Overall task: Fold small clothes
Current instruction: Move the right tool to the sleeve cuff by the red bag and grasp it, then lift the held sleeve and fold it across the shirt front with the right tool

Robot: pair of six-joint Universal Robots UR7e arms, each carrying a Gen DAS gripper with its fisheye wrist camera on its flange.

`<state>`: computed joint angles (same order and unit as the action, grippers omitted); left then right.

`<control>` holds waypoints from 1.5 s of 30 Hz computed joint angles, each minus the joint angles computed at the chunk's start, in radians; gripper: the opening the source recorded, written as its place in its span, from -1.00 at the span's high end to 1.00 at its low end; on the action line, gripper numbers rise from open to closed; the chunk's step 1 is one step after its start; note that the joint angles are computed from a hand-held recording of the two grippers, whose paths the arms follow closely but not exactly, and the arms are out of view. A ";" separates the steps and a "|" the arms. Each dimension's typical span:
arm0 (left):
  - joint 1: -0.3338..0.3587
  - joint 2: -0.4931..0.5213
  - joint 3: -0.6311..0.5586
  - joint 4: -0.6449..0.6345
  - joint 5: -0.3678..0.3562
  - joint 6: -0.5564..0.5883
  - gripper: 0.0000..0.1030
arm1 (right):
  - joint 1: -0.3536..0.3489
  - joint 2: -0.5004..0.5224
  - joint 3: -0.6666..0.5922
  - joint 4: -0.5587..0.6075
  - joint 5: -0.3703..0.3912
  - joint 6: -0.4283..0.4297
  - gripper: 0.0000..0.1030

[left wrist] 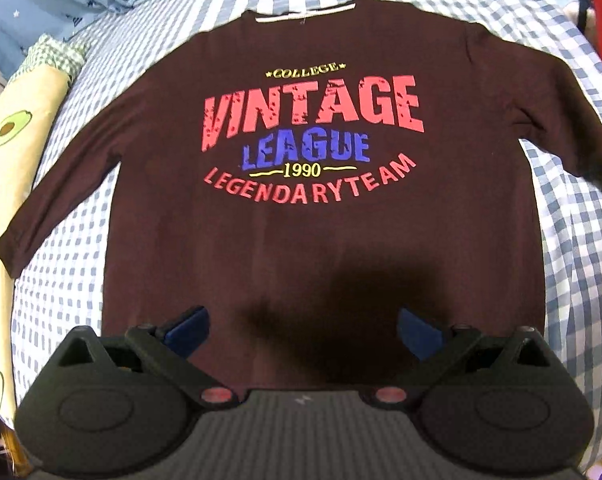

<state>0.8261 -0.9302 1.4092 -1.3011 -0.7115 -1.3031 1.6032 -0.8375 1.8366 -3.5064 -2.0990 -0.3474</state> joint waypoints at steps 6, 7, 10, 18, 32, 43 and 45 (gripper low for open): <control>0.022 0.058 -0.070 0.033 -0.029 -0.014 -0.98 | -0.022 0.035 -0.063 0.016 -0.045 -0.034 -0.99; 0.024 0.065 -0.078 0.036 -0.034 -0.016 -0.98 | -0.026 0.037 -0.074 0.032 -0.045 -0.019 -0.99; 0.030 0.086 -0.101 0.048 -0.052 -0.023 -0.98 | -0.036 0.043 -0.098 0.053 -0.037 0.008 -0.99; 0.034 0.124 -0.148 0.086 -0.069 -0.030 -0.98 | -0.080 0.105 -0.177 -0.030 0.023 -0.013 -0.91; 0.026 0.128 -0.173 0.145 -0.050 -0.067 -0.98 | -0.086 0.240 -0.307 -0.217 -0.088 0.176 -0.48; 0.018 0.061 -0.096 0.118 -0.042 -0.124 -0.98 | -0.076 0.264 -0.389 -0.097 -0.124 0.291 0.60; 0.018 0.045 -0.075 0.100 -0.041 -0.130 -0.98 | -0.060 0.258 -0.383 -0.109 -0.129 0.236 0.65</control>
